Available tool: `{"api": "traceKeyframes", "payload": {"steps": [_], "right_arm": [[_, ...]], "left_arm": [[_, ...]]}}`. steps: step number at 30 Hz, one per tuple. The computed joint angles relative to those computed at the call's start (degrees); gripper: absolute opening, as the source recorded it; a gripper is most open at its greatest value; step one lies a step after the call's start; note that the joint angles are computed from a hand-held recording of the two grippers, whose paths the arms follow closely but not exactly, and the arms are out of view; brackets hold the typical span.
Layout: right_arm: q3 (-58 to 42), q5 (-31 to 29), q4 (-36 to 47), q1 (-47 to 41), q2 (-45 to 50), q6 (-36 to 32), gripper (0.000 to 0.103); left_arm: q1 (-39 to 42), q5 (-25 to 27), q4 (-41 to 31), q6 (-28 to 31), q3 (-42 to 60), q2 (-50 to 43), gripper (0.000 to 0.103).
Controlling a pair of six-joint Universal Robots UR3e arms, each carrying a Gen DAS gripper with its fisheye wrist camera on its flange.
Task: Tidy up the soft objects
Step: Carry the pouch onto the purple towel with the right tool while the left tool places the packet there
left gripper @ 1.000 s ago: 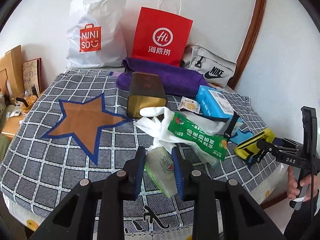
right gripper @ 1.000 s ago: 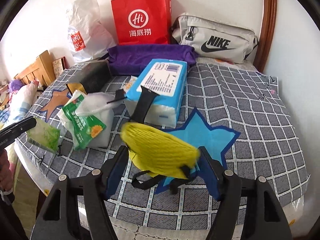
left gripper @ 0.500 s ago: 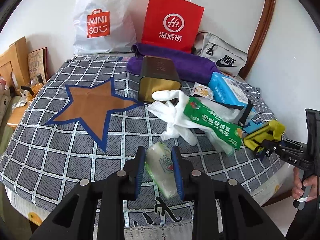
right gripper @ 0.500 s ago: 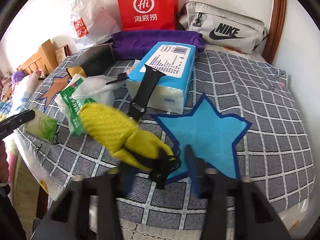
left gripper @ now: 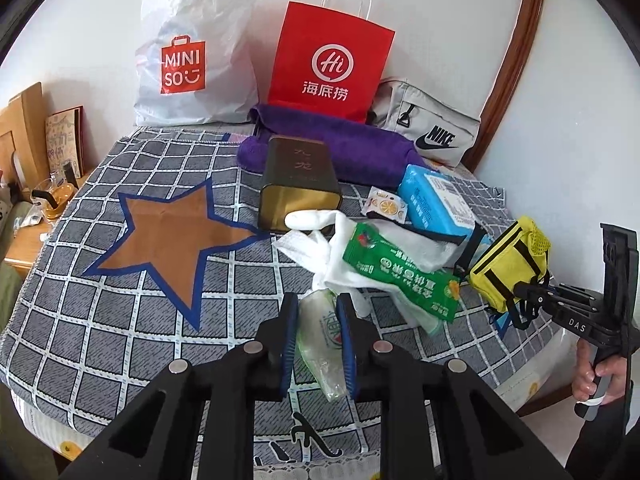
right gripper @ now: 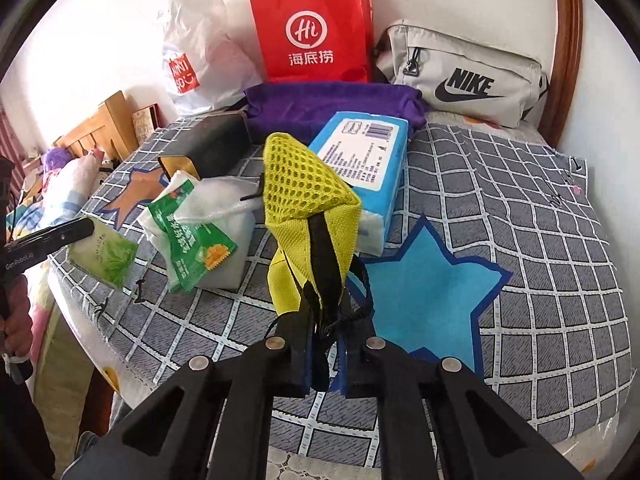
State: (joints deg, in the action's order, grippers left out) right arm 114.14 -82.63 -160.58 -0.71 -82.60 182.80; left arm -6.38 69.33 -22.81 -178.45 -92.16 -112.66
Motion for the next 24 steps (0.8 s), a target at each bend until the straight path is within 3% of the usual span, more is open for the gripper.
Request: {"api": "traceKeyframes", "payload": {"steps": [13, 24], "right_arm": [[-5.37, 0.57, 3.51, -1.83, -3.84, -0.36, 0.009], [-20.33, 0.78, 8.37, -3.84, 3.91, -0.73, 0.009]], "left_arm": [[0.46, 0.2, -3.6, -3.55, 10.54, -2.75, 0.019], [-0.34, 2.25, -15.34, -7.98, 38.4, -15.84, 0.019]]}}
